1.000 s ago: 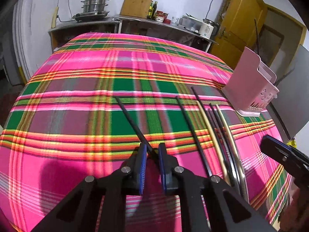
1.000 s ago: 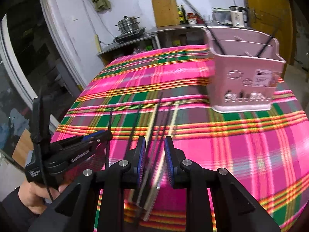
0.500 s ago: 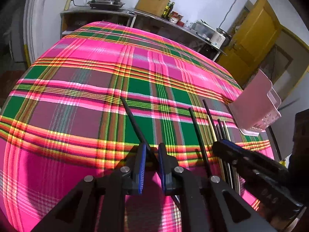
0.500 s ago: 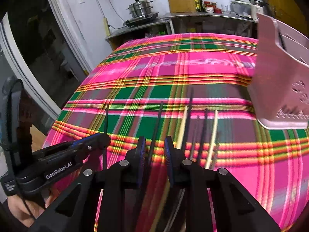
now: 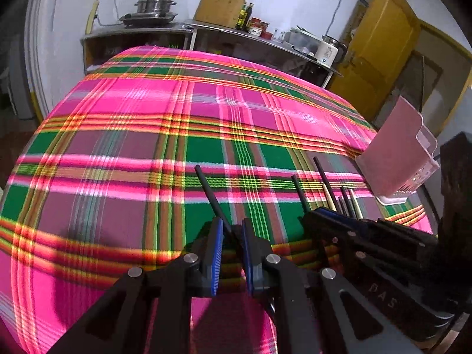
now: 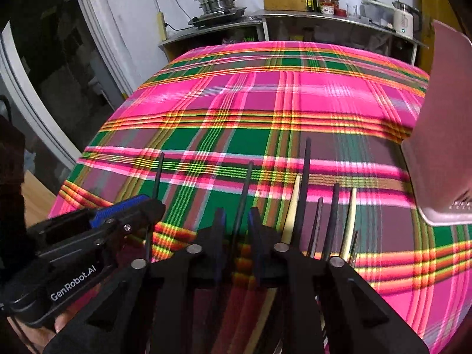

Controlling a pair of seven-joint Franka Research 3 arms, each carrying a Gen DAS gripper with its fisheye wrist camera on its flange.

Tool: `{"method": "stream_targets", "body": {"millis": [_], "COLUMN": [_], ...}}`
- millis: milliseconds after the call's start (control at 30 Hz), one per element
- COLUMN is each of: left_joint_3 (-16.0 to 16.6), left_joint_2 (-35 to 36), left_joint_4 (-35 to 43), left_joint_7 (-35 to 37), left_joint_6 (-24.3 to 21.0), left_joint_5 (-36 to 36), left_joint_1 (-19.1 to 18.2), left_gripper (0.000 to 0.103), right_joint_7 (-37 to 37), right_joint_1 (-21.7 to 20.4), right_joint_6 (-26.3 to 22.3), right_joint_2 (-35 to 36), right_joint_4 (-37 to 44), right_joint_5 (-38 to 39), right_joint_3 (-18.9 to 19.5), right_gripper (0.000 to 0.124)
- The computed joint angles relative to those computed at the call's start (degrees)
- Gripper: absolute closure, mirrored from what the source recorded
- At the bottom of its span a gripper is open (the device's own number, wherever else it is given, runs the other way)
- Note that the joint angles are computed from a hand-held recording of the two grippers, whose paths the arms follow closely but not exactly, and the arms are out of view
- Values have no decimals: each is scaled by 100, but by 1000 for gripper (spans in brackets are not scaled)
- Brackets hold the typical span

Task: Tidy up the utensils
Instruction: 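Lift the black chopstick with the right tool and carry it over the caddy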

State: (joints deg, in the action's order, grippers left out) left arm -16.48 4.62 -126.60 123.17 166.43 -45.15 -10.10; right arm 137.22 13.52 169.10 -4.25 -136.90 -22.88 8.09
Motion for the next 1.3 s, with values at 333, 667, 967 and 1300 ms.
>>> {"method": "stream_targets", "body": {"millis": [333,667,967,1300], "left_joint_3": [-10,314,770,1100], "left_joint_2": [-24,-662,-1394,-1962], "left_joint_4": [67,-48,-219,-361], "left_joint_7": [-10,851,1287,1382], "left_joint_6": [-191,-478,-617,-672], "left_joint_5": [99,-886,-1285,-1316], "left_joint_1": [87,-187,-648,-1080], "left_gripper": [96,98,99,99], "right_joint_7": [-467,-540,-634,-851], "right_joint_1": [79,-337,-879,-1233], "right_joint_6": [22,303,441,481], "right_joint_2": [-60,-761,-1588,-2467], "right_joint_4": [-16,-403,-732,-1109], "right_joint_5": [617,866,1188,1647], "right_joint_3": [-101,273,826,1178], "right_gripper": [117,118,118,119]}}
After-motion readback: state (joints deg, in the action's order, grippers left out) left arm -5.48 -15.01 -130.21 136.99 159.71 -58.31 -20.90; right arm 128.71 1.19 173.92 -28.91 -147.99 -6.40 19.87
